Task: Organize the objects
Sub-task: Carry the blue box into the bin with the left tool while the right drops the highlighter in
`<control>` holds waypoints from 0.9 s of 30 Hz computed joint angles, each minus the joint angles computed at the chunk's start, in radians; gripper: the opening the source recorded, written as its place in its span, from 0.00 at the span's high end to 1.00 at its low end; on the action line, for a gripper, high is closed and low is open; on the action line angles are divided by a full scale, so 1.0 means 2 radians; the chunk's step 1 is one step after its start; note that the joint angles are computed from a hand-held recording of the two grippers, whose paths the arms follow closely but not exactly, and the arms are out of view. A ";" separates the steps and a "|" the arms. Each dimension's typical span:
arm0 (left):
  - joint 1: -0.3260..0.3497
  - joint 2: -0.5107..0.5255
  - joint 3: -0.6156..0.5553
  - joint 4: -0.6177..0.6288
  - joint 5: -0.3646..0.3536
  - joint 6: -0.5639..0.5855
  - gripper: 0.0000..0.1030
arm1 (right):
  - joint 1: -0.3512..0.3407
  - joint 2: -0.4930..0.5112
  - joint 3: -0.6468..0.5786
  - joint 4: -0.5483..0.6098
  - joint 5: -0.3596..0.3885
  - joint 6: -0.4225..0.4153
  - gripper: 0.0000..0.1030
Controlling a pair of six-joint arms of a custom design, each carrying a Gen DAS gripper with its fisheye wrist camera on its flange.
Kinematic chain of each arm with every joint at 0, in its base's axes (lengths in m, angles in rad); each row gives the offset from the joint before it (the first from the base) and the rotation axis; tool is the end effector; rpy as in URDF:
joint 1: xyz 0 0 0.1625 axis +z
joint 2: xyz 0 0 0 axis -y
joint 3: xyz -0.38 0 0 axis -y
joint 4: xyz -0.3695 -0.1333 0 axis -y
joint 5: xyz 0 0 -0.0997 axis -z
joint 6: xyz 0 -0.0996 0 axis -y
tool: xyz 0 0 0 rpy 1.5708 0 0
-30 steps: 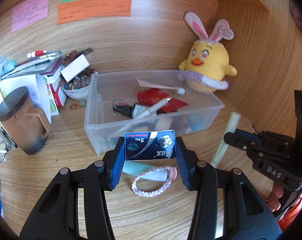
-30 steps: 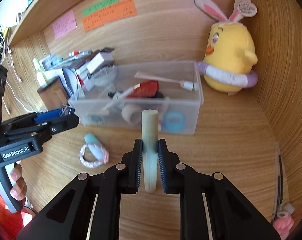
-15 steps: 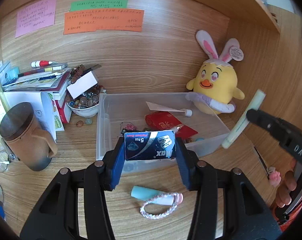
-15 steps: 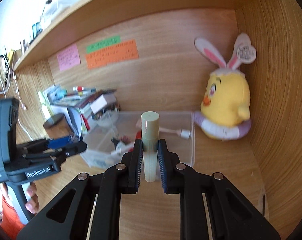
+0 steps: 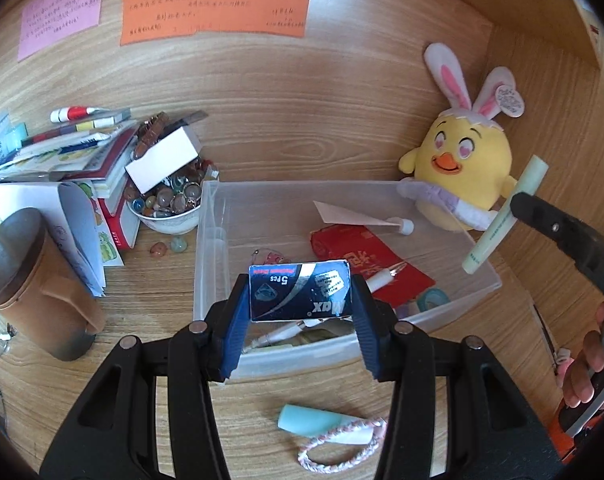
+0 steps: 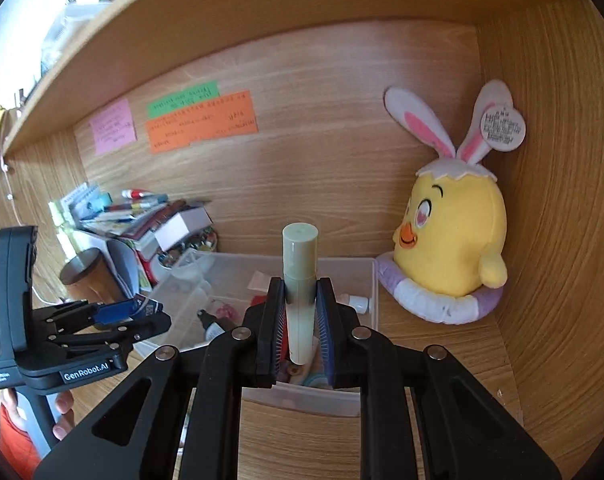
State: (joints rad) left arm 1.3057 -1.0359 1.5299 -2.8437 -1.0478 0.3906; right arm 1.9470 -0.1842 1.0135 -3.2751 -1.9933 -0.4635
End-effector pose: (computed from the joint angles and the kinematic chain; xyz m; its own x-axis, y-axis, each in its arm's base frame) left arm 0.0062 -0.6758 0.3229 -0.7871 0.1583 -0.5962 0.5257 0.6776 -0.5142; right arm 0.3640 -0.6699 -0.0221 -0.7569 -0.3044 0.5783 -0.6416 0.5143 -0.5691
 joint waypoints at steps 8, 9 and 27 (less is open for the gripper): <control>0.012 0.025 -0.032 0.021 0.010 -0.018 0.54 | -0.011 0.038 -0.060 0.046 -0.029 0.002 0.86; 0.014 0.028 -0.036 0.025 0.011 -0.020 0.54 | -0.012 0.041 -0.066 0.050 -0.031 0.002 0.86; 0.009 0.030 -0.026 0.009 0.013 0.010 0.39 | -0.010 0.076 -0.117 0.094 -0.045 -0.025 0.68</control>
State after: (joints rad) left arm 1.3238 -0.9756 1.4783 -2.8265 -1.0212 0.4115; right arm 1.9261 -0.0314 0.7797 -3.0881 -2.0835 -0.5145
